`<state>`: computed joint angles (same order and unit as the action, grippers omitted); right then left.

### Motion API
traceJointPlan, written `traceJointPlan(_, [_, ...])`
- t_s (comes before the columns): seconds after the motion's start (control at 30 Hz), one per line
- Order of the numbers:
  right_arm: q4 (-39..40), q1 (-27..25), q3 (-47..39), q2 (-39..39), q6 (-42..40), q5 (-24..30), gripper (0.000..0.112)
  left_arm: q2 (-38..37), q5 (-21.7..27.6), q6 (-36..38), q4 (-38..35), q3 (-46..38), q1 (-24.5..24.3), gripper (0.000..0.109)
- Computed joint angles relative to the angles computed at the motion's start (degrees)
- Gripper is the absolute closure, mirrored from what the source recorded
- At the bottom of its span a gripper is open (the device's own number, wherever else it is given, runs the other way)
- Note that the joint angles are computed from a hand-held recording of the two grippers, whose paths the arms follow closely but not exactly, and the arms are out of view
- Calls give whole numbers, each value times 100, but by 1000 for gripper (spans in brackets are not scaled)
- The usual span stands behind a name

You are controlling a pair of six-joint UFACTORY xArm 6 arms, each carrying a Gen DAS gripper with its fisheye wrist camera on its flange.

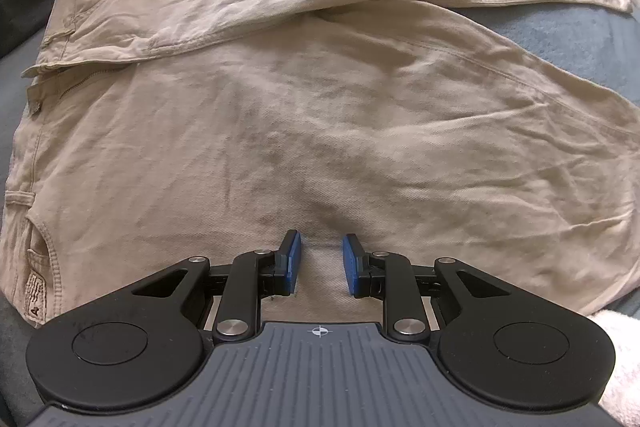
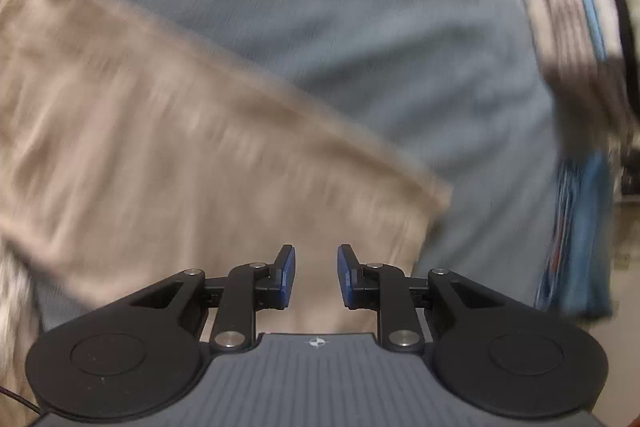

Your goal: Fold clothes

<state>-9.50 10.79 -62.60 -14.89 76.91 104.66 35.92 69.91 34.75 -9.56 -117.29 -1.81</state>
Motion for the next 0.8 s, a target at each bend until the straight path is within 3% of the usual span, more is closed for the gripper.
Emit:
traceJointPlan(0.07, [185, 97, 315, -213, 101, -20, 88, -55, -75, 57, -42, 108, 13, 86])
traceJointPlan(0.27, [1442, 400, 532, -355, 245, 943, 88, -113, -139, 100, -136, 216, 55, 86])
traceJointPlan(0.4, [1087, 456, 39, -49, 51, 1066, 88, -131, -128, 36, -174, 233, 88, 85])
traceJointPlan(0.57, [-147, 196, -416, 495, -701, 56, 88, -257, -219, 43, -200, 407, 113, 85])
traceJointPlan(0.63, [-672, 186, -420, 628, -1584, -802, 88, -328, -272, 27, -179, 498, 130, 85])
traceJointPlan(0.8, [-1014, 105, -971, 1244, -1972, -2030, 88, -527, -380, -123, -58, 696, 234, 84])
